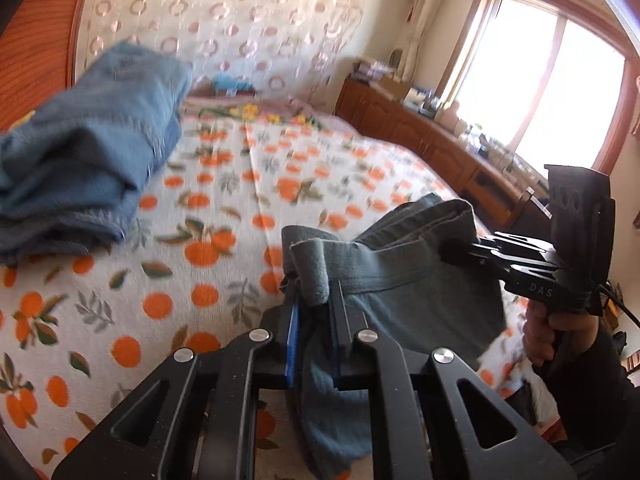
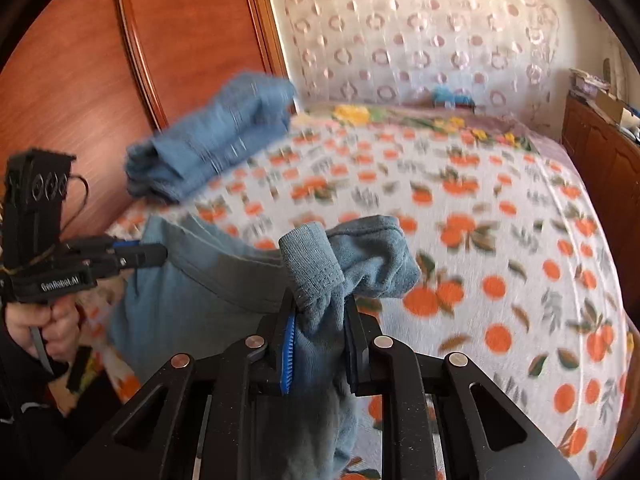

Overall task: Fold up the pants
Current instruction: 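Lift the folded pants with both grippers and carry them onto the jeans stack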

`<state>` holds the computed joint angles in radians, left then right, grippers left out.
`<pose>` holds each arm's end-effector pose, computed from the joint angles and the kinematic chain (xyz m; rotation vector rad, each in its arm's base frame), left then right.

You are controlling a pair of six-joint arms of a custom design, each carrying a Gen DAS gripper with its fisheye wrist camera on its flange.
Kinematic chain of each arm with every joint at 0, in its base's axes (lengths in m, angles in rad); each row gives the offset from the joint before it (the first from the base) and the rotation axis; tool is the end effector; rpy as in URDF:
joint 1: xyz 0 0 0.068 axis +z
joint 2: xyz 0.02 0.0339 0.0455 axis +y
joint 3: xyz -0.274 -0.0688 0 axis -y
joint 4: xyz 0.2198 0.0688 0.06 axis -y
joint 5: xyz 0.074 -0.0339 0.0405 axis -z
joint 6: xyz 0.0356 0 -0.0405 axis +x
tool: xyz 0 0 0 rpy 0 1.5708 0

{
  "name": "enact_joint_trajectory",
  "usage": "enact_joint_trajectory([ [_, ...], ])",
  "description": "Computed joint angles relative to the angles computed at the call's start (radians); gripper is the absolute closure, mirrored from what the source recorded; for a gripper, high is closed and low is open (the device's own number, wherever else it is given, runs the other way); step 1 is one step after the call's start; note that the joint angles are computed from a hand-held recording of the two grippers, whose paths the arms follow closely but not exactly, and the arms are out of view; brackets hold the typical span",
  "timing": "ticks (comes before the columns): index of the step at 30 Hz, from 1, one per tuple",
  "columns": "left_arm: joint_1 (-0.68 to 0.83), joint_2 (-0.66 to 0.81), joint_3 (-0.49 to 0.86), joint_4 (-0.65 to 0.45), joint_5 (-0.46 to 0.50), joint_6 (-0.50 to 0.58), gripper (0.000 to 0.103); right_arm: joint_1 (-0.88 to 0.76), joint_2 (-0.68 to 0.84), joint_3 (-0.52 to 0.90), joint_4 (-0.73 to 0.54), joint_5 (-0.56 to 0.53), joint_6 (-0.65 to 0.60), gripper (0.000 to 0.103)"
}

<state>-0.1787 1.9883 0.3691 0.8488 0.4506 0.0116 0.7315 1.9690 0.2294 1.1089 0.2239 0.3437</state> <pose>0.2497 -0.0608 0.0677 0.4430 2.2810 -0.6099 0.1811 0.1519 0.0752 -0.3010 2.1859 0.3604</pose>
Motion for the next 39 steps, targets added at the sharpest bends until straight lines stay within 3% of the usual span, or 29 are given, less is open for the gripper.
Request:
enact_joint_trajectory([
  [7, 0.05, -0.164, -0.018, -0.058, 0.017, 0.007, 0.091, 0.014, -0.232, 0.101, -0.252, 0.058, -0.126, 0.084],
  [14, 0.143, -0.255, 0.036, -0.132, 0.058, 0.038, 0.091, -0.011, -0.256, 0.265, -0.38, 0.025, -0.246, 0.084],
  [19, 0.224, -0.277, 0.102, -0.192, 0.103, 0.056, 0.091, -0.077, -0.165, 0.411, -0.409, -0.059, -0.324, 0.084],
  [24, 0.28, -0.275, 0.16, -0.221, 0.128, 0.058, 0.091, -0.122, -0.097, 0.59, -0.522, -0.118, -0.411, 0.084],
  [39, 0.367, -0.062, 0.474, -0.361, 0.103, 0.049, 0.091, -0.199, 0.318, 1.401, -0.99, -0.216, -0.6, 0.084],
])
